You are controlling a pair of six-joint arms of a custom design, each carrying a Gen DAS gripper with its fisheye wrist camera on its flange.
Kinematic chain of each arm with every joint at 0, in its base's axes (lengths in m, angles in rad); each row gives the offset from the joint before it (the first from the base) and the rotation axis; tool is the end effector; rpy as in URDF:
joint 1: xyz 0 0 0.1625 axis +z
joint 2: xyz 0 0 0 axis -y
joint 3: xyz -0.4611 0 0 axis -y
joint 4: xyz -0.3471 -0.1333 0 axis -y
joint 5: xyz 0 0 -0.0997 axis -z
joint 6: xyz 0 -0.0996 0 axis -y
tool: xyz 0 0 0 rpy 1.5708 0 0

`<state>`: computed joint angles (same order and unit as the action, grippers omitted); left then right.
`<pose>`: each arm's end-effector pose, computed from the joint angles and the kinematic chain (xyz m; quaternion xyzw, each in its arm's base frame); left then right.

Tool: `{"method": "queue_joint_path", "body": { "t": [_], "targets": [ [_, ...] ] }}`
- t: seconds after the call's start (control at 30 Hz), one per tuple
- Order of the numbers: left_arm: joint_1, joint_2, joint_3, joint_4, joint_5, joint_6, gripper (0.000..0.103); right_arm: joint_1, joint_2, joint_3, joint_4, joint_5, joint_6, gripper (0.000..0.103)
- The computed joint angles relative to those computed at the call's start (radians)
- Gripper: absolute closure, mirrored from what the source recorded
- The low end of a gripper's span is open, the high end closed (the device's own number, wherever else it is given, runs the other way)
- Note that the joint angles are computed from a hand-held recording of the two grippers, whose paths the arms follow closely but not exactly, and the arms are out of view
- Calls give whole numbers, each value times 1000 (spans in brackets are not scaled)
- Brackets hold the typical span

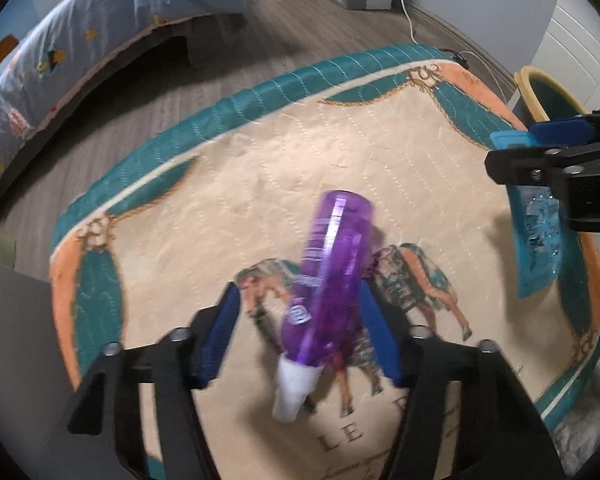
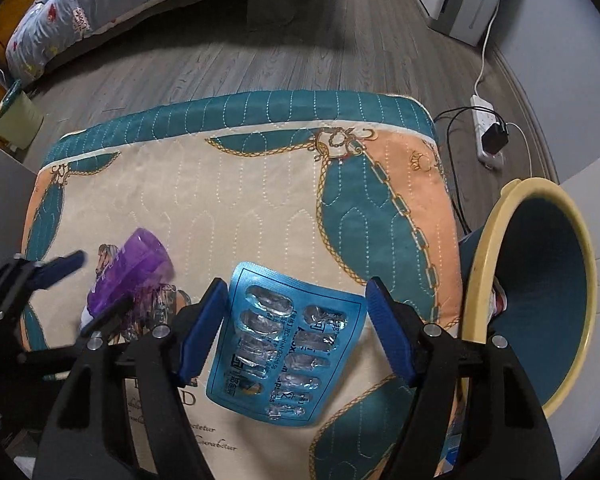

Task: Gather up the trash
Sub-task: 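Carry the blister pack and purple spray bottle over the bin with both tools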

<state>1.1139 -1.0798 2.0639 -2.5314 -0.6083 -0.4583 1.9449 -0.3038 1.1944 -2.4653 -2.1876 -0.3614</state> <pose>-0.0311 -0.5507 0.2208 0.0048 0.8864 -0.1951 0.4198 0.3476 -0.6782 -0.0503 0.3420 -0.8893 0.0038 0.3035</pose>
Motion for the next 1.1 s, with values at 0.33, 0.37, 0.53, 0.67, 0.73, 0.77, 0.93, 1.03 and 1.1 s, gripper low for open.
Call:
{"method": "queue_joint_path", "body": {
  "t": [0.33,0.37,0.53,0.67,0.73,0.77,0.93,1.03,1.1],
  "targets": [
    [-46,40,-29,-36,28,77,69,-35,-45,-9,-19,19,-45,33],
    [-54,43,-31,-46,32,82,69,-38,-52,-8,-21,23,-44,33],
    [-92,71,-63,-121,31,145,69,-57,-94,-5,-53,32,-55,33],
    [-109,126,-118,-198,18,218,69,-77,-130,-9,-79,46,-52,33],
    [-121,156,-151,-241,3,260,69,-89,-145,-16,-88,49,-51,33],
    [-125,165,-162,-253,-4,275,69,-95,-154,-21,-94,53,-49,33],
    [-150,240,-240,-308,-43,368,69,-130,-191,-49,-114,62,-36,33],
    [-161,287,-293,-319,-83,398,69,-154,-200,-73,-123,36,-32,33],
    [-169,319,-325,-324,-109,420,69,-174,-204,-92,-113,18,-16,33]
  ]
}}
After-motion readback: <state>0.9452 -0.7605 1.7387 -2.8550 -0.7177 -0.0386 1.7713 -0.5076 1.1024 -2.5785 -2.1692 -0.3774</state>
